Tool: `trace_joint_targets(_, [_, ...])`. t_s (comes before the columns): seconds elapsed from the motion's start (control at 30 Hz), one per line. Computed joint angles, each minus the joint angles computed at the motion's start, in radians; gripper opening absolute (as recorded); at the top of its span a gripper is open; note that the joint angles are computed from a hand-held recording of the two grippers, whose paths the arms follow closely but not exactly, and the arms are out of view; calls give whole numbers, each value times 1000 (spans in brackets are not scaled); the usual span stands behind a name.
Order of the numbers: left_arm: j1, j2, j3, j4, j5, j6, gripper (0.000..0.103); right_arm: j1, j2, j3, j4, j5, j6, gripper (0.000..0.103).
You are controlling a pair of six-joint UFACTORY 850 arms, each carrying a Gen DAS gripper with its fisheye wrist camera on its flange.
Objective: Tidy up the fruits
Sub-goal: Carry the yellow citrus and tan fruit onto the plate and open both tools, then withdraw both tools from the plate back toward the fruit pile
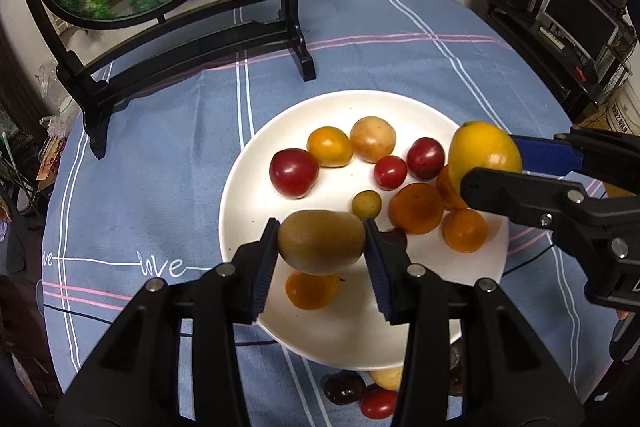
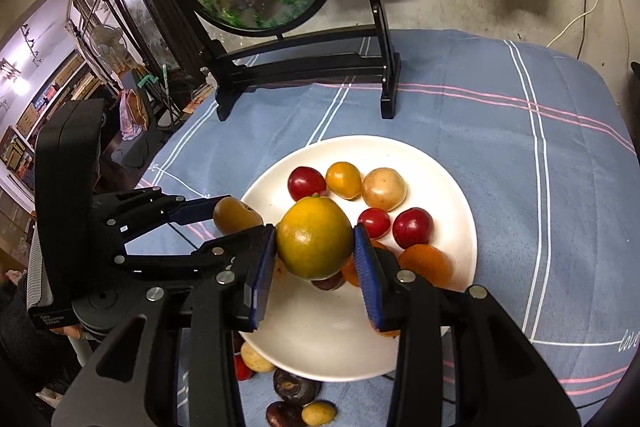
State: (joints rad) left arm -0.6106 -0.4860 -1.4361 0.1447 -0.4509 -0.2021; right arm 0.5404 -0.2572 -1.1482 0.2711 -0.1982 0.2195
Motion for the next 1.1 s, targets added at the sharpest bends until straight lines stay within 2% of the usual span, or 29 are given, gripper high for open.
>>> trace_joint_targets(0.1, [1, -20, -16, 1, -8, 0, 43, -6, -22, -17, -35, -11, 27, 39])
trace_joint_targets(0.23, [1, -38, -33, 3, -14, 0, 43, -19, -56, -45, 30, -40, -48, 39])
trace_joint_targets(0.3, [0, -46, -39, 19, -16, -12, 44, -19, -77, -69, -76, -70, 54, 40])
trace_joint_targets(0.37, [0, -47, -38, 22, -9, -13, 54, -20, -91, -84, -143, -91, 126, 42])
trace_joint_targets(0.43, [0, -42, -31, 26, 5, -13, 62, -26, -82, -70, -92, -66, 82, 43])
trace_joint_targets(0.47, [0, -42, -31, 27, 7, -11, 63, -26, -79, -68, -103, -63, 95, 54])
trace_joint_targets(0.5, [-1, -43, -32, 31, 7, -14, 63, -24, -67, -56, -155, -44, 148, 65])
trace_joint_targets(0.9, [-3, 0, 3, 28, 21, -19, 63, -15, 41, 59, -155, -2, 177, 65])
trace_joint_targets(1.0, [12, 40, 43, 22, 36, -38, 63, 6, 105, 126, -232, 21, 276, 65])
trace_joint_targets(1.1, [36, 82, 88, -3, 45, -51, 64, 36, 160, 189, -404, 17, 464, 65])
